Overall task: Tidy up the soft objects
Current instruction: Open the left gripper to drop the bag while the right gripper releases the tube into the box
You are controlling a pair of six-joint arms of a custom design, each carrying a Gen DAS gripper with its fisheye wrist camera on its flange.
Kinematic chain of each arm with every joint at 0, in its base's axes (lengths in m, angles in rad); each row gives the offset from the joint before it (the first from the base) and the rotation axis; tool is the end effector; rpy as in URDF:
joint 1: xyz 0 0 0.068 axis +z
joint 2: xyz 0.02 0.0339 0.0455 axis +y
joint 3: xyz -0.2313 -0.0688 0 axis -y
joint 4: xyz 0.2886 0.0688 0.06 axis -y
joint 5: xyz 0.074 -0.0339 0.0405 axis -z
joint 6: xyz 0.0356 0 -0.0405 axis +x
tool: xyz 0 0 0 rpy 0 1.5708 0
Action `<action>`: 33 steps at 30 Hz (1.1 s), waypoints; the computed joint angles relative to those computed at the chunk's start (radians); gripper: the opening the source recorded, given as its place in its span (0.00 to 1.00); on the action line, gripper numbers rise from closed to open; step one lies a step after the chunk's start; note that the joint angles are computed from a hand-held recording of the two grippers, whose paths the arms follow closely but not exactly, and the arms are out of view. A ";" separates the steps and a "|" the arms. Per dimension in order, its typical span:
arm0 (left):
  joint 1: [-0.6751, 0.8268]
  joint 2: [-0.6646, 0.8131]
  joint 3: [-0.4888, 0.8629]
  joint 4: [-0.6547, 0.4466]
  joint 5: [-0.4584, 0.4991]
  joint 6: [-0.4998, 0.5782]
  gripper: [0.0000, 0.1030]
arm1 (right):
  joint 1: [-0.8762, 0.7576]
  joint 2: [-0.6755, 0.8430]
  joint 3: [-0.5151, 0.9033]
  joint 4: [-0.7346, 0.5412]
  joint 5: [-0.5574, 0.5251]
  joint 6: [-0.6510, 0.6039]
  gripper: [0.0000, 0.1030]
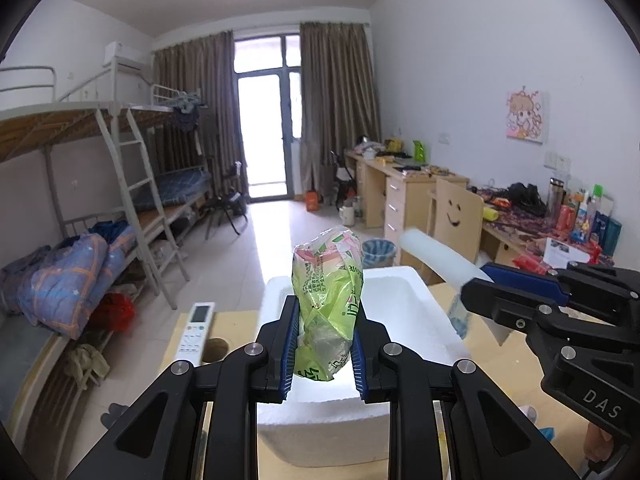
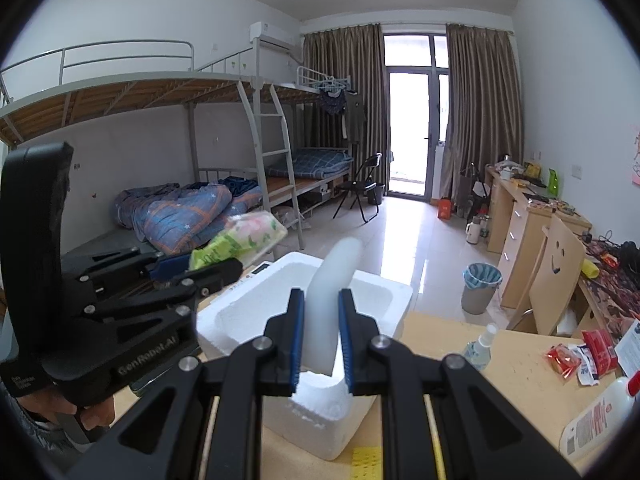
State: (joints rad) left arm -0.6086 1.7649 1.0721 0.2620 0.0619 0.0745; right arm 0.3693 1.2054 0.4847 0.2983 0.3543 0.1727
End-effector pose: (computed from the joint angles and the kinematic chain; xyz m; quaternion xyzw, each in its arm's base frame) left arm 0.3470 -0.2445 0.1566 0.2976 0.7873 -0.1675 0.5134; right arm 0.2765 0.0938 0.1401 0.0141 0.8319 0.0006 0.5548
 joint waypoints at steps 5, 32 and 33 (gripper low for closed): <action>-0.003 0.062 0.073 -0.046 0.033 -0.007 0.24 | -0.024 0.004 0.005 -0.008 -0.022 0.003 0.19; -0.003 0.111 0.101 0.040 0.002 -0.036 0.99 | -0.018 -0.051 -0.009 -0.059 0.068 0.019 0.19; 0.000 0.103 0.095 0.042 0.006 -0.036 0.99 | -0.021 -0.047 -0.009 -0.056 0.063 0.016 0.19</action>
